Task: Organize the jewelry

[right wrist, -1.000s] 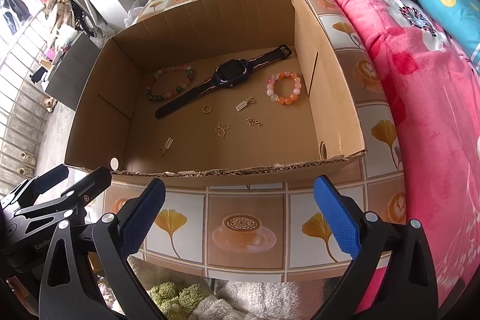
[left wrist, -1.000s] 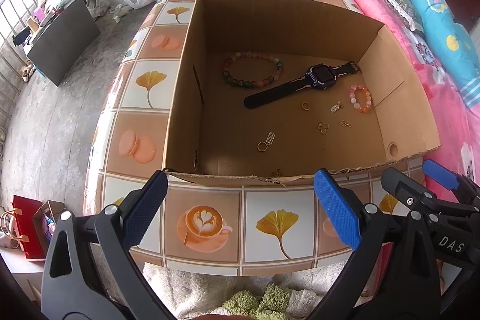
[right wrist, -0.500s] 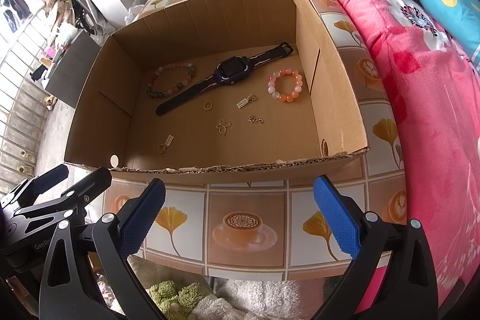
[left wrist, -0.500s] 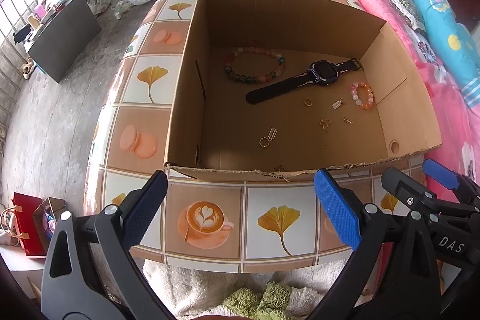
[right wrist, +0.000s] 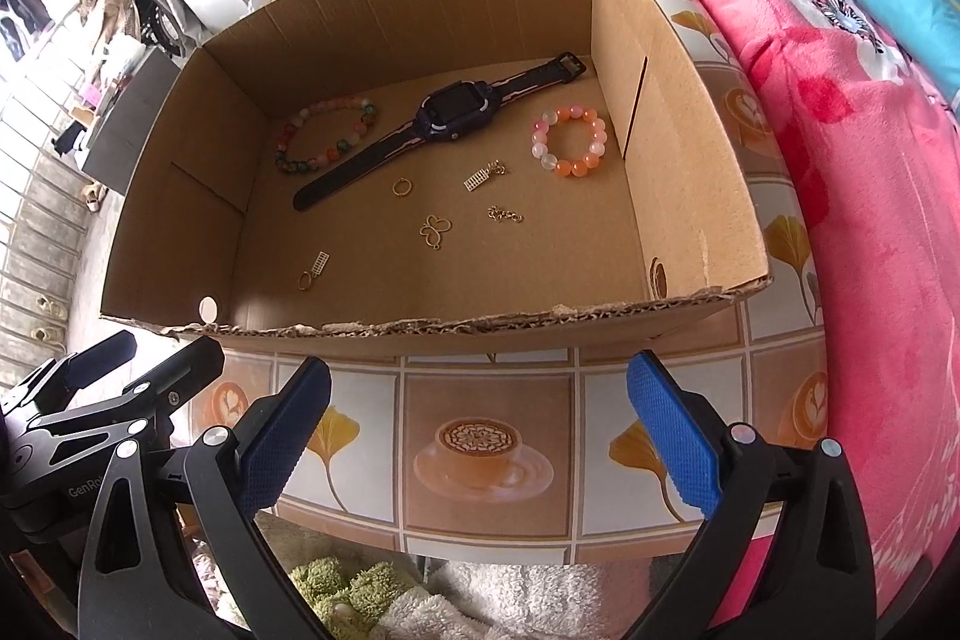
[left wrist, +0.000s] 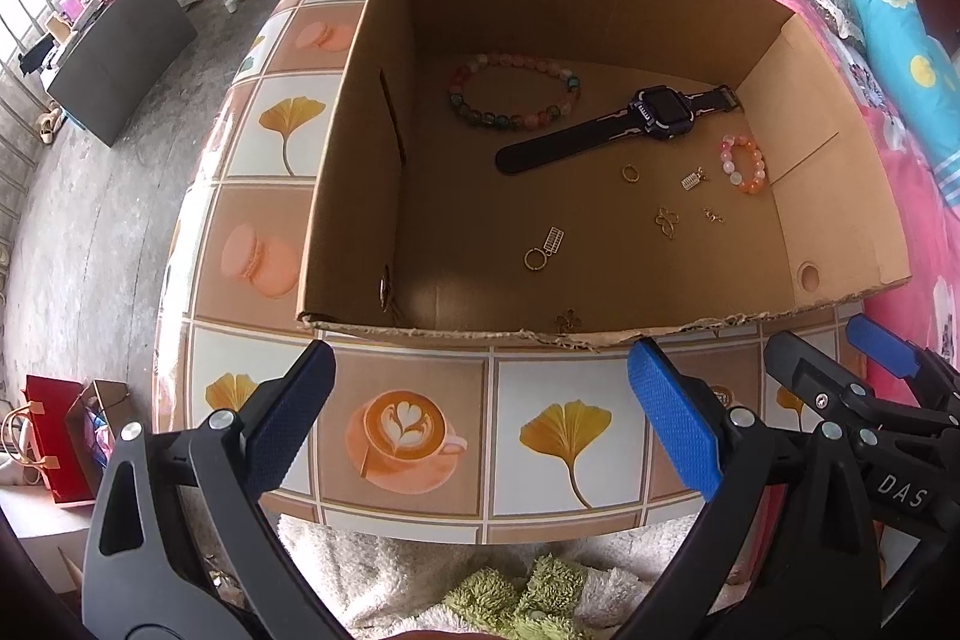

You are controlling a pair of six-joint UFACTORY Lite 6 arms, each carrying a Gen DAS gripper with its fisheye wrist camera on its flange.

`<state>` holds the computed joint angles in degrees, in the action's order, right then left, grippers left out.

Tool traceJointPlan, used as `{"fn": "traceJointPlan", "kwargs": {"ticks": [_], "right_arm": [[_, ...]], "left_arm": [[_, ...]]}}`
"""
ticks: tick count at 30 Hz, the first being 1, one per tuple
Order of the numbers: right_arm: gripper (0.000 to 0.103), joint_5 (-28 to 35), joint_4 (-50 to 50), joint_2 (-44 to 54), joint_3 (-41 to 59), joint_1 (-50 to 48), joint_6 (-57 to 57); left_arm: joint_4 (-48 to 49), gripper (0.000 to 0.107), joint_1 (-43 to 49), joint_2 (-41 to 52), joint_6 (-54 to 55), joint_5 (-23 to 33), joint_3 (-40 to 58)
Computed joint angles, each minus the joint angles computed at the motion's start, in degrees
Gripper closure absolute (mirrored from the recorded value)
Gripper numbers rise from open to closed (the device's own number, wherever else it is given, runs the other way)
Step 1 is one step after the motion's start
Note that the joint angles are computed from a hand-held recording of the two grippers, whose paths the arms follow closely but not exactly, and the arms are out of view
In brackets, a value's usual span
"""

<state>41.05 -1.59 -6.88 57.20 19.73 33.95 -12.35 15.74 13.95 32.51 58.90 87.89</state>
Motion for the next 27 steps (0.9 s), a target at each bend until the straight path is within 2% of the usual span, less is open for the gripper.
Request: {"fn": "traceJointPlan", "kwargs": {"ticks": [27], "right_arm": [[0.007, -0.31, 0.77, 2.37, 0.82, -1.12, -1.68]], "left_arm": [[1.39, 0.013, -1.62, 2.20, -1.22, 1.02, 1.20]]}}
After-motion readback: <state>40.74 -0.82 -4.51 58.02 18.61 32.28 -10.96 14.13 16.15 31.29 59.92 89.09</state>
